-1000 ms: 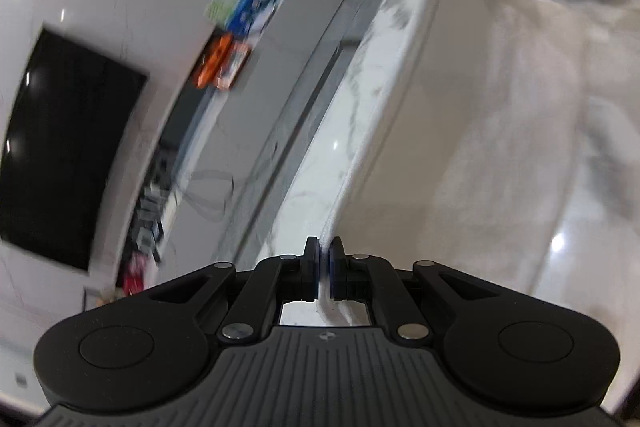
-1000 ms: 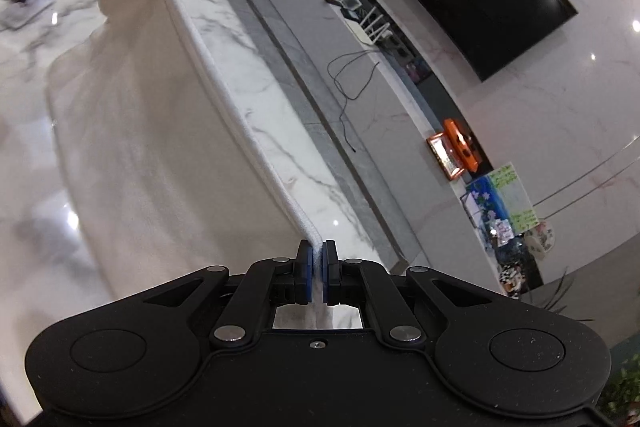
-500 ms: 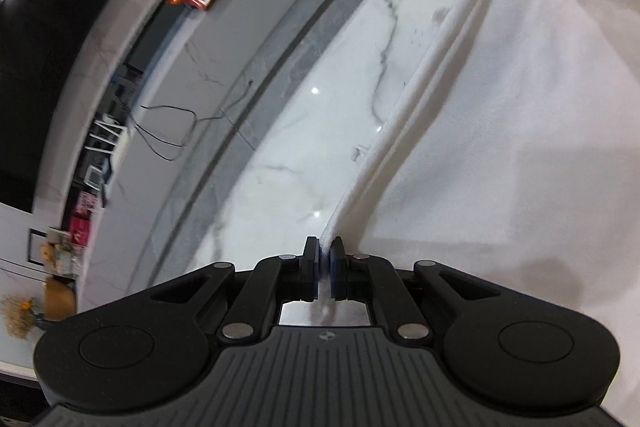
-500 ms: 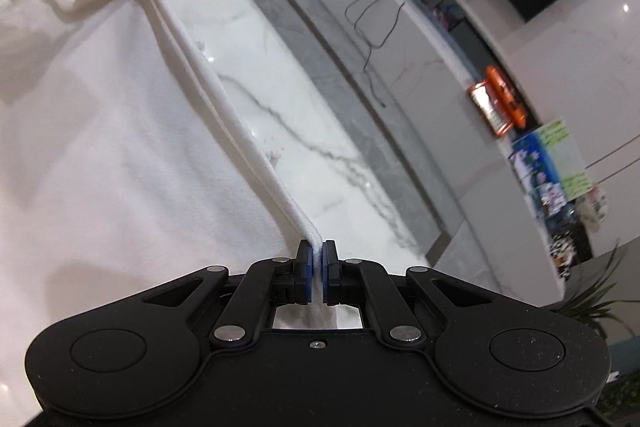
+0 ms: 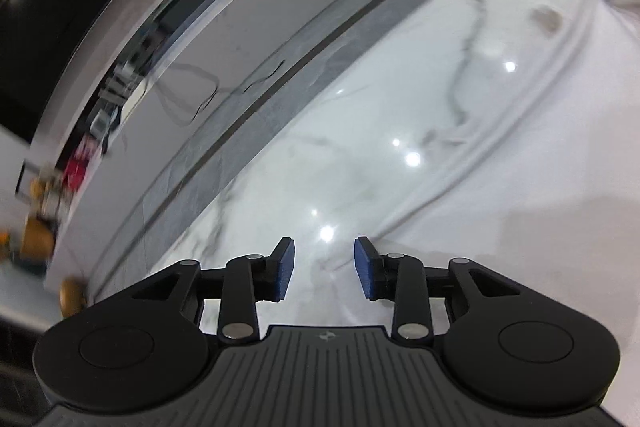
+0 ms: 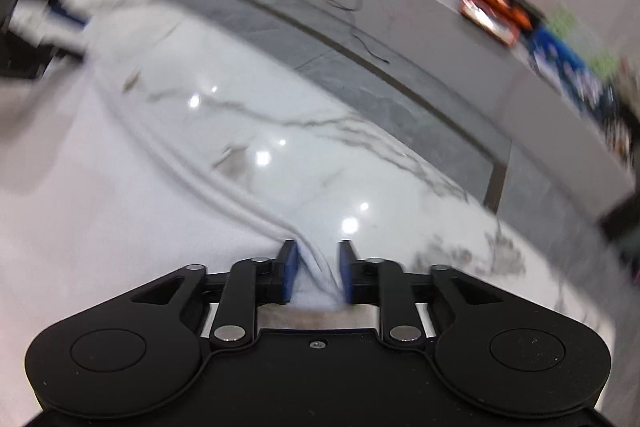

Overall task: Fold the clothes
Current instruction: 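Lift the hem with both grippers and fold it over toward the collar, then open both grippers to release the folded hem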

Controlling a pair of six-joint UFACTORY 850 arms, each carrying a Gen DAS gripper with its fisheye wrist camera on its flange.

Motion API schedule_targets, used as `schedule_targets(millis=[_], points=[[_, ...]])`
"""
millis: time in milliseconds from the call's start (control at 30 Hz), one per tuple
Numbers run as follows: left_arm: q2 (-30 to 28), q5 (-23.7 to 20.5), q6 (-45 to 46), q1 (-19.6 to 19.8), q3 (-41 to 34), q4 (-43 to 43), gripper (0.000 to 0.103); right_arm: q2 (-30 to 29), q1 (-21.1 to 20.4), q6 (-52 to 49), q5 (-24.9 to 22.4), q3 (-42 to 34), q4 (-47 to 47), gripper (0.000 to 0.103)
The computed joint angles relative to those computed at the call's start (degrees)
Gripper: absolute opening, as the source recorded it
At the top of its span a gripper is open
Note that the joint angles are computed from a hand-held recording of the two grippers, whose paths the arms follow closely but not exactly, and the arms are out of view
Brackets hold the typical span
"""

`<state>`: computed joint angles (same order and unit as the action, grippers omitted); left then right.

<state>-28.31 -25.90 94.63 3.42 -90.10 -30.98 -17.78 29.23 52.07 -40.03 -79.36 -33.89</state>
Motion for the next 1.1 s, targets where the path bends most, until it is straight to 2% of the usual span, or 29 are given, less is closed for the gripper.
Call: schedule_targets(millis=[100, 233, 300, 333, 467, 500, 533, 567, 633, 767, 833, 933, 1033, 1100], points=[[0.6, -1.3, -5.0, 1.6, -1.1, -0.3, 0.032, 2.0, -0.7, 8.6, 0.5, 1.0, -1.9, 0.026], [3.2, -6.5, -1.8, 4.6, 0.7, -7.0, 0.032, 5.9, 1.5, 16.6, 2.9, 4.5, -5.1, 0.025], [4.8, -8.7, -0.8, 6.2, 2.8, -10.0, 0.027, 6.7, 2.6, 19.6, 3.1, 5.6, -7.2, 0.025], [5.6, -9.7, -0.5, 7.1, 3.8, -11.3, 0.024, 7.3, 4.2, 22.7, 2.3, 6.7, -9.4, 0.025], [8.2, -12.1, -3.3, 10.6, 7.5, -14.9, 0.025, 9.2, 8.9, 32.8, -0.4, 10.1, -13.3, 0.026], [8.0, -12.7, -4.6, 11.0, 7.4, -15.2, 0.028, 9.5, 9.9, 34.5, -1.2, 10.9, -13.6, 0.028], [8.3, -13.5, -6.3, 12.0, 7.9, -15.8, 0.039, 10.0, 11.5, 37.0, -2.6, 11.9, -14.2, 0.03], [8.5, -13.9, -7.3, 12.6, 8.3, -16.3, 0.046, 10.3, 12.6, 38.9, -3.5, 12.7, -15.0, 0.038], [10.8, -13.8, -8.1, 14.4, 11.5, -18.5, 0.046, 11.1, 16.0, 45.7, -7.1, 14.3, -17.5, 0.041], [14.1, -12.9, -8.0, 16.0, 16.1, -18.6, 0.046, 11.5, 20.2, 54.2, -11.0, 15.9, -19.8, 0.041], [13.8, -16.8, -11.1, 17.3, 16.0, -17.1, 0.046, 11.3, 22.6, 58.1, -13.3, 16.5, -21.3, 0.041], [13.5, -18.0, -12.5, 17.8, 16.5, -16.5, 0.045, 11.0, 24.1, 57.9, -13.9, 16.5, -21.8, 0.041], [13.5, -18.0, -10.1, 17.7, 17.3, -16.5, 0.032, 10.9, 24.5, 58.1, -13.6, 16.7, -22.8, 0.04], [13.7, -17.7, -8.6, 17.8, 17.8, -17.4, 0.028, 10.5, 24.5, 56.9, -13.9, 16.7, -22.1, 0.032]])
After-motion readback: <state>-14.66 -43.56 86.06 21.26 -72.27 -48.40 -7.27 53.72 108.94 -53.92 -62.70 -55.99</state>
